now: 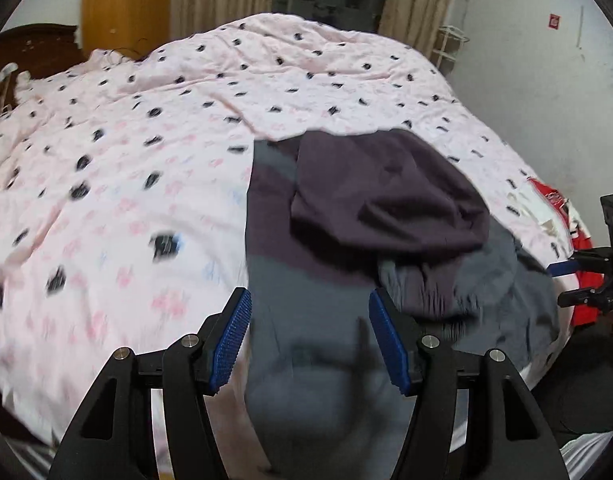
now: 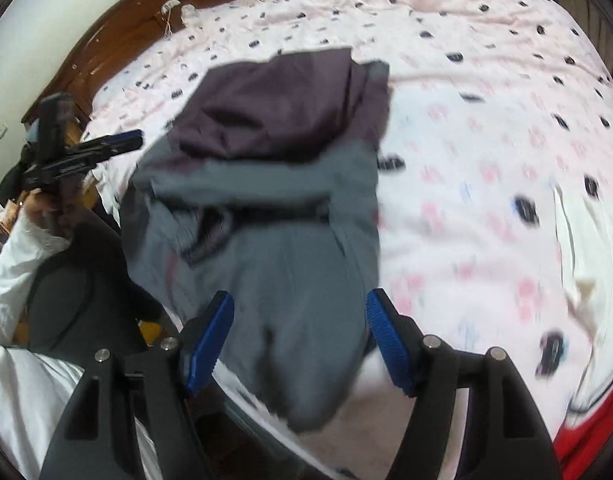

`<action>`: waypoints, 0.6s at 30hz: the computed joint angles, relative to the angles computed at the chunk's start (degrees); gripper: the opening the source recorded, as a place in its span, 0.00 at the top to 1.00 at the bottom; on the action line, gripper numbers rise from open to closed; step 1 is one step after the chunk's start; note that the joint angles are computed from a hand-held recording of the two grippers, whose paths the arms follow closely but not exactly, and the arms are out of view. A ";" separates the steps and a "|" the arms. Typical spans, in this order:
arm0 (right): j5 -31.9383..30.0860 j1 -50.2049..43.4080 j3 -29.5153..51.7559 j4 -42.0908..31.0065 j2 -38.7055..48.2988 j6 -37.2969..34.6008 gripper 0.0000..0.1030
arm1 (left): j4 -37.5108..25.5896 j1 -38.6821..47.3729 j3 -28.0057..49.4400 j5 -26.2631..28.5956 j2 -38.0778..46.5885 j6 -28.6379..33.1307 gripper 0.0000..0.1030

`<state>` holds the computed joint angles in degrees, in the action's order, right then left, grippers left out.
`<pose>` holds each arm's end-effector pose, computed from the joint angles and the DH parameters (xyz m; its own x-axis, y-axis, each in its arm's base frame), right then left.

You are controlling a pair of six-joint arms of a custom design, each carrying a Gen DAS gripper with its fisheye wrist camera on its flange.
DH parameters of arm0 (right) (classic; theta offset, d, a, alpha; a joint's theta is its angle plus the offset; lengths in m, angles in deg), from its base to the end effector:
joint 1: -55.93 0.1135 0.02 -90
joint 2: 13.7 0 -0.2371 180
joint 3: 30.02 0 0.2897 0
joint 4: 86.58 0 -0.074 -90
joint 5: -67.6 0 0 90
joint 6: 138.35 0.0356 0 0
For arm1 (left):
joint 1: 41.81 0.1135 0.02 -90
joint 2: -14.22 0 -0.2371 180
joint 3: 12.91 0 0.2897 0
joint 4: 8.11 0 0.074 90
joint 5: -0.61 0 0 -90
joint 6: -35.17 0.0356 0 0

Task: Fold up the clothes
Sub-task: 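Release the folded jacket and open both grippers above it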

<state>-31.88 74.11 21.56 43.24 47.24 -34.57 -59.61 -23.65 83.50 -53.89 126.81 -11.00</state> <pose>0.2319 0.0823 0.1796 -0.8876 -0.0442 -0.4585 -0.1809 0.9489 0.2586 0.4135 0.1139 0.1564 -0.6647 0.3753 -0.6460 0.5769 0.8073 -0.1245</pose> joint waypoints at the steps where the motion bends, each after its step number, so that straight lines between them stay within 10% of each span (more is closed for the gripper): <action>1: 0.12 0.11 -1.00 -0.12 -0.91 0.32 0.32 | 0.89 0.36 -2.26 -0.80 -1.46 -0.17 0.45; 18: 0.82 3.87 -10.04 1.21 -10.16 7.96 0.32 | -3.44 9.63 -11.47 0.02 -5.48 5.10 0.43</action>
<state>-31.07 77.98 11.51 44.44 37.08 -26.61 -63.05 -14.01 72.03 -53.87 121.34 -5.90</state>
